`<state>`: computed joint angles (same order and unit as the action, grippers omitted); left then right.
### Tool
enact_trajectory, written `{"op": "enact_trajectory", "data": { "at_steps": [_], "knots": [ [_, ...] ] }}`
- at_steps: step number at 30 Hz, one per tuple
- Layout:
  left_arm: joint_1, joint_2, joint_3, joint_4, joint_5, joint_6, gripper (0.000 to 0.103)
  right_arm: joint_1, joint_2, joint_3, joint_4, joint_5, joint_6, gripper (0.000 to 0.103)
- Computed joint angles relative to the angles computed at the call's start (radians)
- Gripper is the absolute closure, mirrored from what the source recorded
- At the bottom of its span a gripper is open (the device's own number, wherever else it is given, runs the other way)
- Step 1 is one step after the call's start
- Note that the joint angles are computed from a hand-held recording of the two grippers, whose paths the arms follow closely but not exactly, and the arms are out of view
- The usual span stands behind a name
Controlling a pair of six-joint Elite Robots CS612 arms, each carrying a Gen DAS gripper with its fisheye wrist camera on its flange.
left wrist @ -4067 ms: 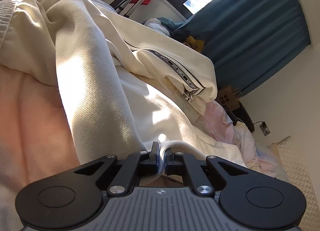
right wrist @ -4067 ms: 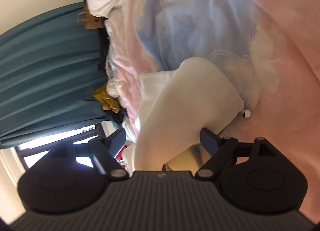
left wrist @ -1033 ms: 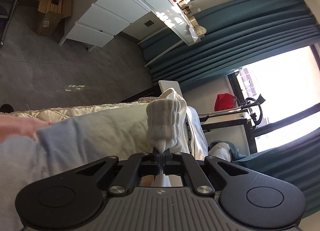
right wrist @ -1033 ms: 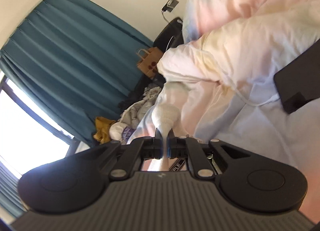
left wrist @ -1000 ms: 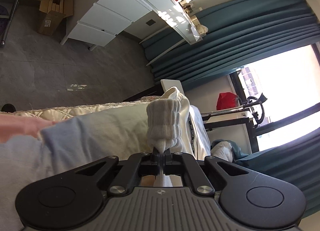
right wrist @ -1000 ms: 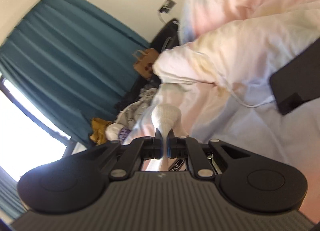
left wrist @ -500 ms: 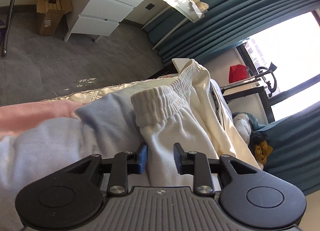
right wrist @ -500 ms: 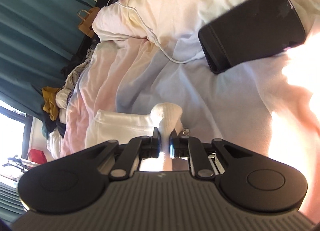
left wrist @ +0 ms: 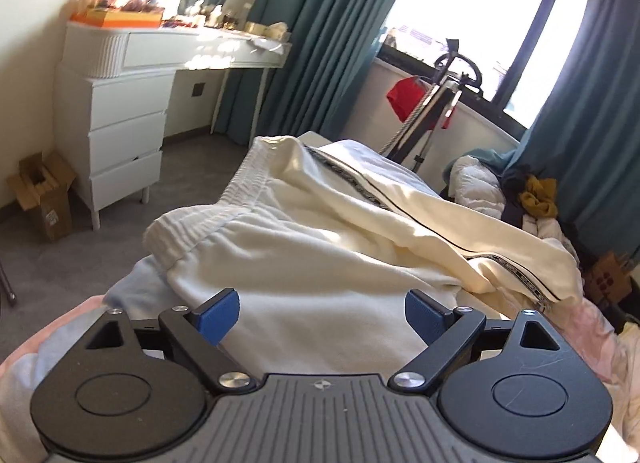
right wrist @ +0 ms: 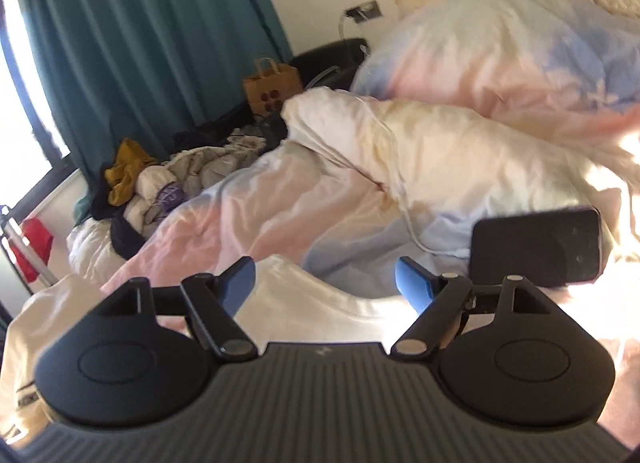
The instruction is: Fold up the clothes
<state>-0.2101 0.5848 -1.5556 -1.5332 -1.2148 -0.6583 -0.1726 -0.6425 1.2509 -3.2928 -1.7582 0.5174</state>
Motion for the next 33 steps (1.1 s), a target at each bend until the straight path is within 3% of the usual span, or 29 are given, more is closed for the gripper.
{"op": "enact_trajectory", "data": {
  "at_steps": [6, 14, 21, 24, 27, 31, 33],
  "knots": [
    [-0.046, -0.035, 0.088, -0.092, -0.045, 0.113, 0.01, 0.027, -0.018, 0.049, -0.152, 0.218, -0.108, 0.024],
    [-0.109, -0.071, 0.19, -0.184, -0.066, 0.216, 0.009, 0.061, -0.019, 0.063, -0.22, 0.372, -0.336, 0.024],
    [-0.14, -0.091, 0.282, -0.27, -0.046, 0.299, 0.009, 0.067, -0.015, 0.059, -0.195, 0.438, -0.349, 0.024],
    [-0.136, -0.094, 0.316, -0.276, -0.062, 0.318, 0.009, 0.064, -0.011, 0.048, -0.142, 0.483, -0.327, 0.023],
    [-0.122, -0.091, 0.333, -0.271, -0.094, 0.298, 0.009, 0.065, 0.009, -0.02, 0.018, 0.535, -0.361, 0.025],
    [-0.106, -0.077, 0.342, -0.296, -0.106, 0.311, 0.008, 0.072, 0.087, -0.192, 0.176, 0.569, -0.316, 0.025],
    [-0.106, -0.076, 0.364, -0.304, -0.093, 0.365, 0.008, 0.082, 0.157, -0.327, 0.275, 0.531, -0.271, 0.03]
  ]
}}
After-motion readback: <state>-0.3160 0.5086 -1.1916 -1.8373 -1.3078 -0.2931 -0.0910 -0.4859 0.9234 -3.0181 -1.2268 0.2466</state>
